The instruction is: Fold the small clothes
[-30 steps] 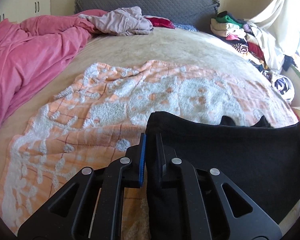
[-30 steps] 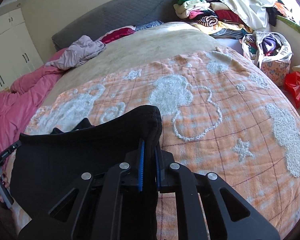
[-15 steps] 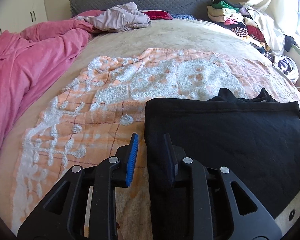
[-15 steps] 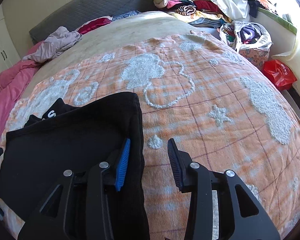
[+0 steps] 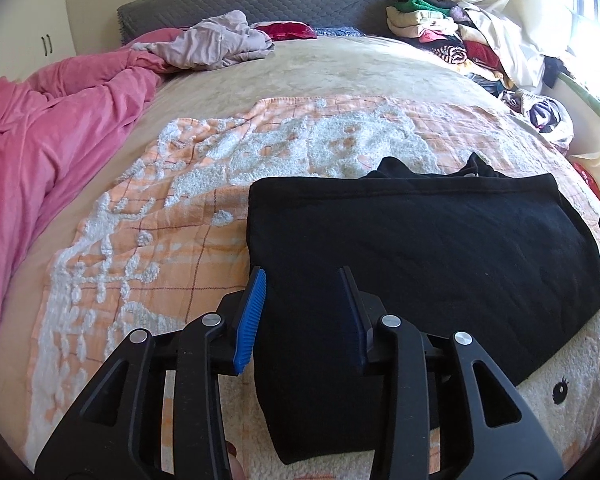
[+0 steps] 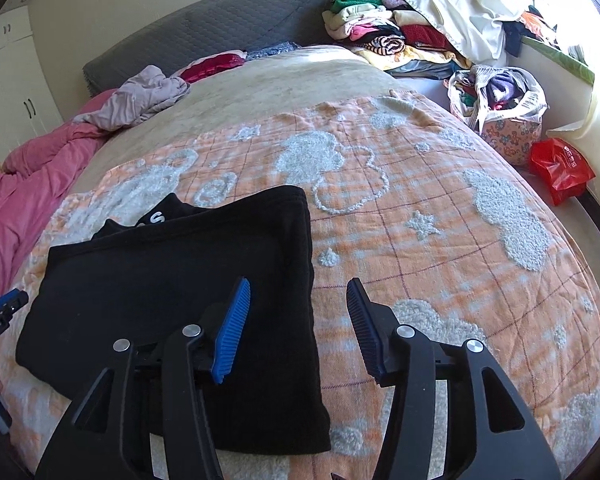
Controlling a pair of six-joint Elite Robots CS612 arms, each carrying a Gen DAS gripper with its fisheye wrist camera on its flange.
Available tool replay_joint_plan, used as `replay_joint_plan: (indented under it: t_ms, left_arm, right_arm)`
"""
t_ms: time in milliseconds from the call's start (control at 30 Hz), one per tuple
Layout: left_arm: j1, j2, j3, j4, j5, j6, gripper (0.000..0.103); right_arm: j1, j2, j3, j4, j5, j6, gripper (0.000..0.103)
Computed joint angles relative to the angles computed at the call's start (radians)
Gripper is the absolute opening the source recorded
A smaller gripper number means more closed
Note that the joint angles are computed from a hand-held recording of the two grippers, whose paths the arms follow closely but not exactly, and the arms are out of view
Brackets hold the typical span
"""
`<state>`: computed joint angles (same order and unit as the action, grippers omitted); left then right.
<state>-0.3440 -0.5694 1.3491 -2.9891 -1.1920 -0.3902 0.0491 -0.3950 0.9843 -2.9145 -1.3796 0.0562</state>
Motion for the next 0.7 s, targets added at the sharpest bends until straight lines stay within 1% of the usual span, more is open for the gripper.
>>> replay_joint_plan:
  t_ms: [200, 300, 400, 500, 600, 700]
  left_arm:
    - [-0.012, -0.024, 0.042, -0.025, -0.011, 0.002, 0.029]
    - [-0.014, -0.035, 0.057, -0.031, -0.035, -0.004, 0.029]
    - [-0.013, -0.042, 0.064, -0.042, -0.071, -0.023, 0.030]
    - [-0.019, -0.042, 0.058, -0.040, -0.077, -0.022, 0.033]
    - [-0.021, -0.032, 0.041, 0.003, -0.087, -0.015, 0.034]
    - [-0.017, -0.018, 0.028, 0.085, -0.104, -0.032, 0.034]
  right_arm:
    - [0.009, -0.033, 0.060, -0.048, 0.031, -0.037, 0.049]
    - [0.014, -0.047, 0.082, -0.060, 0.039, -0.060, 0.049]
    - [0.023, -0.049, 0.079, -0.039, 0.040, -0.073, 0.049]
    - [0.036, -0.044, 0.065, -0.010, 0.054, -0.108, 0.049]
    - [0.050, -0.037, 0.049, 0.036, 0.031, -0.155, 0.049]
    - [0.055, -0.024, 0.031, 0.099, 0.009, -0.174, 0.049]
